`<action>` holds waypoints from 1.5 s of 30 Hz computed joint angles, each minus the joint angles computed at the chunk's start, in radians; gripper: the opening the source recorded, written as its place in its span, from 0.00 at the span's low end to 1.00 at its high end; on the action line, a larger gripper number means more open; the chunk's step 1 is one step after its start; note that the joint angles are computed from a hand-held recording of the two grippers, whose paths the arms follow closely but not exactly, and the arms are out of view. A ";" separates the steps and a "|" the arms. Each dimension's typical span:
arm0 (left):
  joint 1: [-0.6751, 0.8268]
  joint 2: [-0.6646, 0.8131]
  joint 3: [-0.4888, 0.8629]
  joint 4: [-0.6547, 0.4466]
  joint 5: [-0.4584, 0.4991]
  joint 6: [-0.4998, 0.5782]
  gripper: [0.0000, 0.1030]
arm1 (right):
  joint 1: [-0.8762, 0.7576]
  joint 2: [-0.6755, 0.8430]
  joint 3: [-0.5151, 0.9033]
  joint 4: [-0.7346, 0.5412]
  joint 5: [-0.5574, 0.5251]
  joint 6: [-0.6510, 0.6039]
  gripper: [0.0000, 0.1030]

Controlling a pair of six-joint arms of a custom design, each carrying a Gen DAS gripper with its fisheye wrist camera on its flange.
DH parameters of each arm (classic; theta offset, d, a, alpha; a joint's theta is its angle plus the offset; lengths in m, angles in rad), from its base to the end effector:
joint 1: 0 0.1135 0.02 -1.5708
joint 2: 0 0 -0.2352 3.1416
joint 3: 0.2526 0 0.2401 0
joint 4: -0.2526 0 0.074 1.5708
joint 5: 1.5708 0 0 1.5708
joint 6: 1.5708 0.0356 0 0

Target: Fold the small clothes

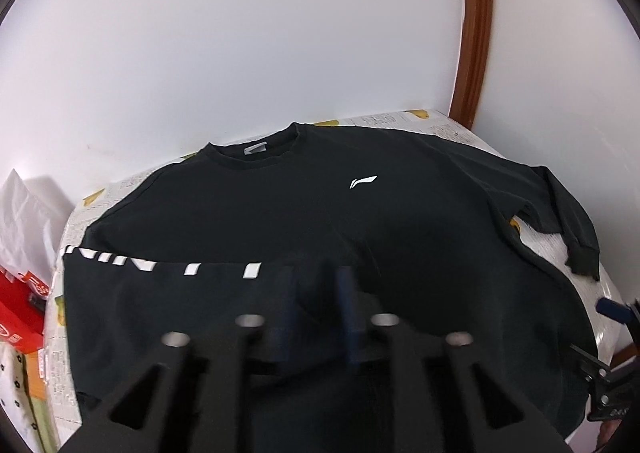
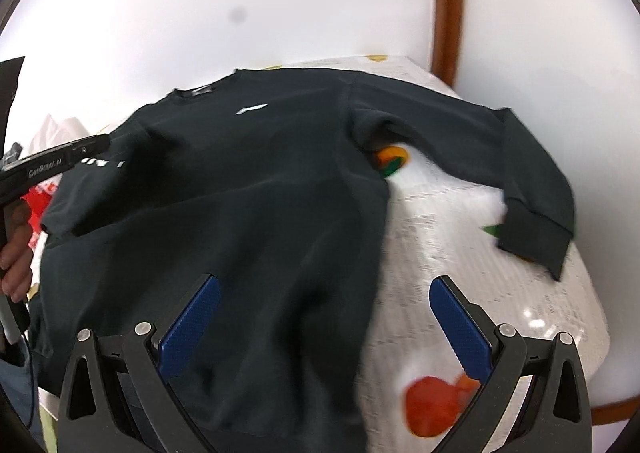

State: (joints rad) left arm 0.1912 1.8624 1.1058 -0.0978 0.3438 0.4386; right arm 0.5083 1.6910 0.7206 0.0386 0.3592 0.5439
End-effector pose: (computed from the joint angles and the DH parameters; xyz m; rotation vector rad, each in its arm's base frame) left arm 0.3640 0.0582 0.1417 0.4431 2.3215 -0.1159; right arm 0.2621 0.1317 0.1029 0.1882 2.4139 0.0221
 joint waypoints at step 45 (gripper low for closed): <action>0.488 0.725 0.841 -0.244 0.024 0.064 0.07 | -0.036 0.726 1.183 -0.238 0.001 -0.202 0.08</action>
State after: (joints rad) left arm 0.6789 2.5874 1.9468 -0.3415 0.3683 0.5028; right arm 0.4725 2.4171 1.9039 -0.1992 0.3604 0.3423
